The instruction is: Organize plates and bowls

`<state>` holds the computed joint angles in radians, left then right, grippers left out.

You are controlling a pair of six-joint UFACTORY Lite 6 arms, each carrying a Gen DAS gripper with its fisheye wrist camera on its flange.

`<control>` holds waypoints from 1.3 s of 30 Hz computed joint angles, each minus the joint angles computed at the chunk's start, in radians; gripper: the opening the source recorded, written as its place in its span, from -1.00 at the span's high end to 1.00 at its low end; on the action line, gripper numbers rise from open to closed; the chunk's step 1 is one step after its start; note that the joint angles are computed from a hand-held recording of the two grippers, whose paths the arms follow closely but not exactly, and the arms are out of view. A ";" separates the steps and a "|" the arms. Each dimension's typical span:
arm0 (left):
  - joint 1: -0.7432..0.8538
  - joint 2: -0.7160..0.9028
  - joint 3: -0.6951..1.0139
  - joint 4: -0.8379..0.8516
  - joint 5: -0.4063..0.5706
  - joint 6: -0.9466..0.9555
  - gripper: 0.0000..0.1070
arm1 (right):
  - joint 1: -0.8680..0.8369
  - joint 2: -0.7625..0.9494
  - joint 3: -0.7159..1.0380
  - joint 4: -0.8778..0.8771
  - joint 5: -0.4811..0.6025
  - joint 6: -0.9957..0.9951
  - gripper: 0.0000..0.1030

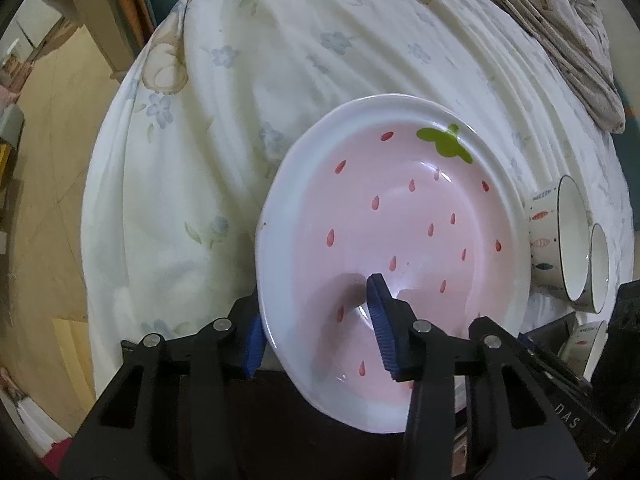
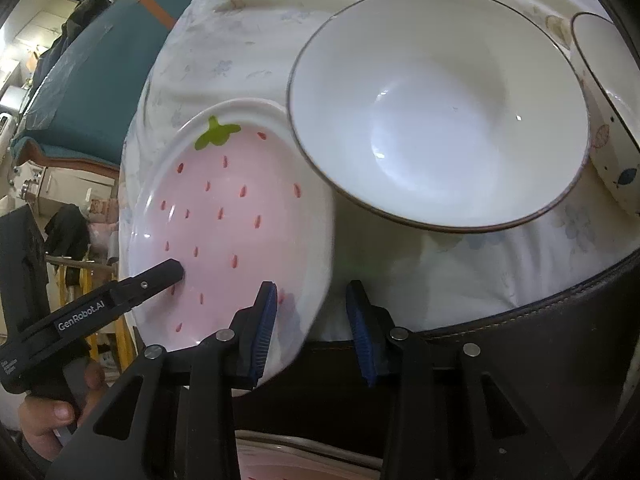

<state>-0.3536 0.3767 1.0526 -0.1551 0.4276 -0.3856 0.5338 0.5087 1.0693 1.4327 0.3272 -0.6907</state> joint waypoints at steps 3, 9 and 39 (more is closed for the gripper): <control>0.009 -0.012 -0.006 -0.043 0.015 0.042 0.35 | 0.029 0.000 0.018 -0.079 -0.028 0.079 0.41; 0.015 -0.068 -0.033 -0.051 0.035 0.065 0.47 | 0.028 -0.052 -0.024 -0.070 -0.059 0.068 0.63; -0.209 -0.751 -0.374 0.087 0.240 -0.179 0.55 | 0.192 -0.549 -0.280 -0.918 -0.103 0.975 0.65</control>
